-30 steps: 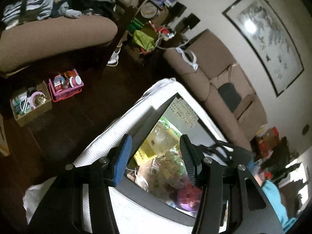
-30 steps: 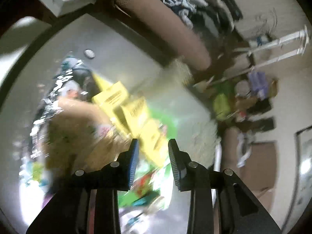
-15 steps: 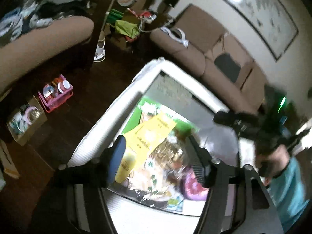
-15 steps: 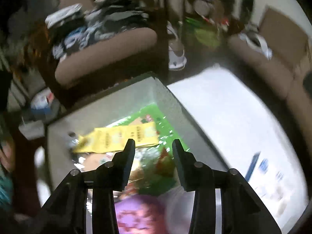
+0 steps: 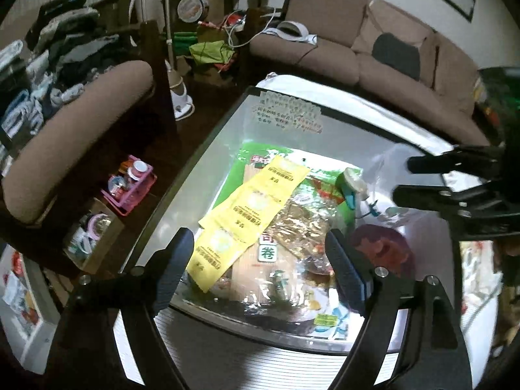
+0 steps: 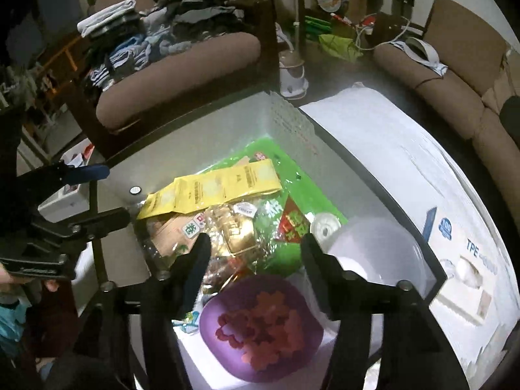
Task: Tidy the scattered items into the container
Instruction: 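Lower the yellow packets into the grey container and open both grippers, then move both grippers back over the remaining items on the table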
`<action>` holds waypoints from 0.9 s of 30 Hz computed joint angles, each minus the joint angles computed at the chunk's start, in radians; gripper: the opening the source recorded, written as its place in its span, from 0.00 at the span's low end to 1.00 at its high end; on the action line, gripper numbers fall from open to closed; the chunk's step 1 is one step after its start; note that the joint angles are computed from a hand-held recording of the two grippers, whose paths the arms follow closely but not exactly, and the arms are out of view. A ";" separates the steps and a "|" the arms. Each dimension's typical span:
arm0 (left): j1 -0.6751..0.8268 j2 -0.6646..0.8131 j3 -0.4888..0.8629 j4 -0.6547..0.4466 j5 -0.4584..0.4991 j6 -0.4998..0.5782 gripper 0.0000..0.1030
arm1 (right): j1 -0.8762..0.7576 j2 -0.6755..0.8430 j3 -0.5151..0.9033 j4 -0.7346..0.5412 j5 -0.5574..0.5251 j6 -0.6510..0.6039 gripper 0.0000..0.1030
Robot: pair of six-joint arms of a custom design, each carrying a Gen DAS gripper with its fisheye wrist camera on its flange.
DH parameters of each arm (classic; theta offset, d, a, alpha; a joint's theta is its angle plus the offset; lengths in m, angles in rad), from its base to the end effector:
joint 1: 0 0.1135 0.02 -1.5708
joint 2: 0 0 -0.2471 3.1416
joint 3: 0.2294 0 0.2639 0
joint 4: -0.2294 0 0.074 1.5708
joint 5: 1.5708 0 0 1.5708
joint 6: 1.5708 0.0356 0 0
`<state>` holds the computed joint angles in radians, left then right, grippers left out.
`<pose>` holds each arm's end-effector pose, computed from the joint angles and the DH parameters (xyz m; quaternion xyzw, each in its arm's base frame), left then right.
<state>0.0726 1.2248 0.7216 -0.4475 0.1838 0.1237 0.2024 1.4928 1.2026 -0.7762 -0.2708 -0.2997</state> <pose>0.2534 0.0119 0.1859 0.0522 0.9473 -0.0572 0.3109 0.3081 0.0729 0.2490 -0.2710 0.9211 0.1185 0.2533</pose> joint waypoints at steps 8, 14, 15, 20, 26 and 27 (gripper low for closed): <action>-0.068 -0.073 -0.049 0.027 -0.104 -0.022 0.79 | 0.008 -0.169 -0.144 0.006 0.004 0.084 0.85; -0.125 -0.196 -0.074 -0.067 -0.151 -0.045 0.79 | -0.017 -0.337 -0.224 -0.053 -0.030 0.136 0.85; -0.139 -0.219 -0.075 -0.086 -0.159 -0.054 0.79 | -0.028 -0.368 -0.234 -0.070 -0.040 0.138 0.85; -0.244 -0.347 -0.069 -0.203 -0.214 -0.109 0.79 | -0.096 -0.518 -0.265 -0.187 -0.072 0.118 0.85; -0.438 -0.471 -0.040 -0.350 -0.320 -0.227 0.79 | -0.269 -0.694 -0.270 -0.371 -0.154 0.017 0.85; -0.490 -0.491 -0.032 -0.379 -0.352 -0.256 0.79 | -0.300 -0.713 -0.266 -0.399 -0.169 -0.003 0.85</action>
